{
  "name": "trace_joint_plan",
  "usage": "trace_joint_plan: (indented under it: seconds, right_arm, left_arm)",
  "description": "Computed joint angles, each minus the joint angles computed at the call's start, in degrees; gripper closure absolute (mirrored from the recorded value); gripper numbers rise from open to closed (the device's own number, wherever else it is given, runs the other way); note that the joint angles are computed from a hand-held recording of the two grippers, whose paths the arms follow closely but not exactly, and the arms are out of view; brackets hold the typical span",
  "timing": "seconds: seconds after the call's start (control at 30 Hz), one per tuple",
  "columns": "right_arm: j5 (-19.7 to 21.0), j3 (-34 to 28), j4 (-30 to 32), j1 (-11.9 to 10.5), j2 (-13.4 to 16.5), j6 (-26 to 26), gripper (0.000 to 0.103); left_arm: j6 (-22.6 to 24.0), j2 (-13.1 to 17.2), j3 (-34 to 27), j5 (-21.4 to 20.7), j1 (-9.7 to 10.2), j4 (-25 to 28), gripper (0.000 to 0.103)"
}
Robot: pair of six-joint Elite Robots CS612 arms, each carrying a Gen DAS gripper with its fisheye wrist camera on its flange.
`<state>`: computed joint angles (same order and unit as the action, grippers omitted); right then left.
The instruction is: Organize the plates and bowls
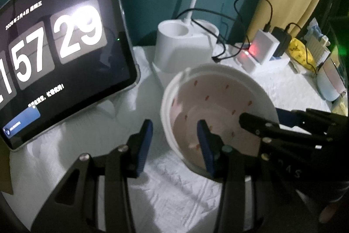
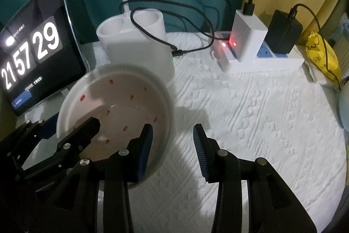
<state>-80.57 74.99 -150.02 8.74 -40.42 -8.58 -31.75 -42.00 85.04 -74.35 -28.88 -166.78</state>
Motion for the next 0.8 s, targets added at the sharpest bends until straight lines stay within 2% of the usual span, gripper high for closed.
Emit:
trace_joint_plan:
  seconds: [0.27, 0.37, 0.43, 0.8]
  right_arm:
    - [-0.01, -0.59, 1.06, 0.12, 0.66, 0.49, 0.063]
    - [0.3, -0.43, 0.69, 0.17, 0.69, -0.24, 0.073]
    - [0.64, -0.16, 0.59, 0.34, 0.6, -1.28, 0.086]
    - [0.78, 1.09, -1.07, 0.35, -0.04, -1.47, 0.086]
  left_arm:
    - [1.08, 0.36, 0.05, -0.76, 0.24, -1.46, 0.061]
    - [2.38, 0.56, -0.01, -2.7, 0.36, -2.18, 0.074]
    - [3.08, 0.63, -0.06, -2.12, 0.15, -2.28, 0.077]
    - [3.21, 0.45, -0.02, -2.14, 0.0, -2.15, 0.082]
